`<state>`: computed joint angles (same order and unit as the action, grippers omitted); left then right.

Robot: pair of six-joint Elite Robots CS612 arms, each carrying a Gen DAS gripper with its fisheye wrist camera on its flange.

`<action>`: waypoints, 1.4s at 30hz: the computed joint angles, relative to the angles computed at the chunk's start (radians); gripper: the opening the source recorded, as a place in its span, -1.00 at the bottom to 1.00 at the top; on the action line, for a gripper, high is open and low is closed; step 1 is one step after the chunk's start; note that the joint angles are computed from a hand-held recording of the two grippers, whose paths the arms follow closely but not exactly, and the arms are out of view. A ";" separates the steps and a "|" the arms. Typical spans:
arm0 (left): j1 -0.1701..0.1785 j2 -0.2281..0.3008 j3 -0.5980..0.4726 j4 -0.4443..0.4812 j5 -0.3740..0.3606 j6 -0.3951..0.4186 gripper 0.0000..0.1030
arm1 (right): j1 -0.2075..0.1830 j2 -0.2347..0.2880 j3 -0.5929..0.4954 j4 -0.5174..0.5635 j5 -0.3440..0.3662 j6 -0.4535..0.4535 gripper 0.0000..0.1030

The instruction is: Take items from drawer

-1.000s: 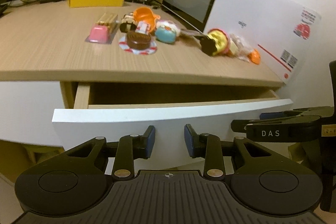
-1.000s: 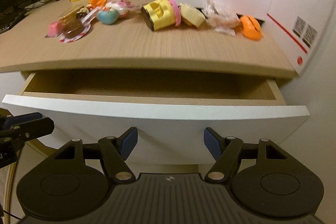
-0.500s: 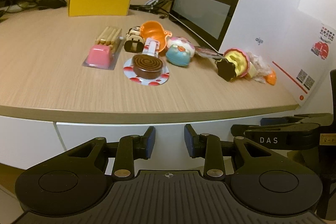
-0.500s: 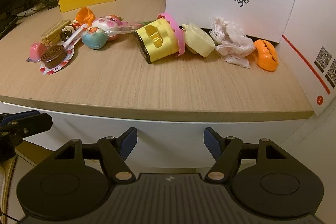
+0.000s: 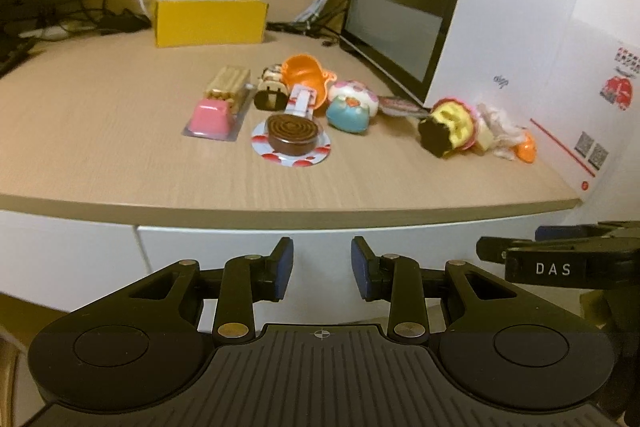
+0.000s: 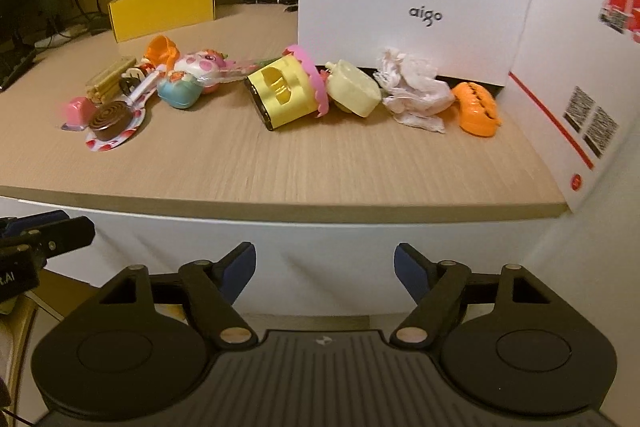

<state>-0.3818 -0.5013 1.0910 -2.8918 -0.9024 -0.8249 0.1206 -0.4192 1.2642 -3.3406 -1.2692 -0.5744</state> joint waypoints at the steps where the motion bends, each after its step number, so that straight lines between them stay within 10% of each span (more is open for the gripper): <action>1: -0.007 -0.006 0.007 0.000 0.014 -0.010 -0.31 | -0.005 -0.007 0.015 -0.008 0.009 0.002 0.50; 19: -0.156 -0.030 -0.024 0.100 0.249 -0.099 -0.58 | -0.158 -0.131 0.310 -0.340 0.271 0.044 0.75; 25: -0.180 -0.011 -0.104 0.433 0.273 -0.297 -0.66 | -0.178 -0.113 0.321 -0.359 0.282 0.059 0.75; 42: -0.201 -0.044 -0.040 0.434 0.302 -0.319 -0.67 | -0.191 -0.101 0.353 -0.389 0.332 0.040 0.75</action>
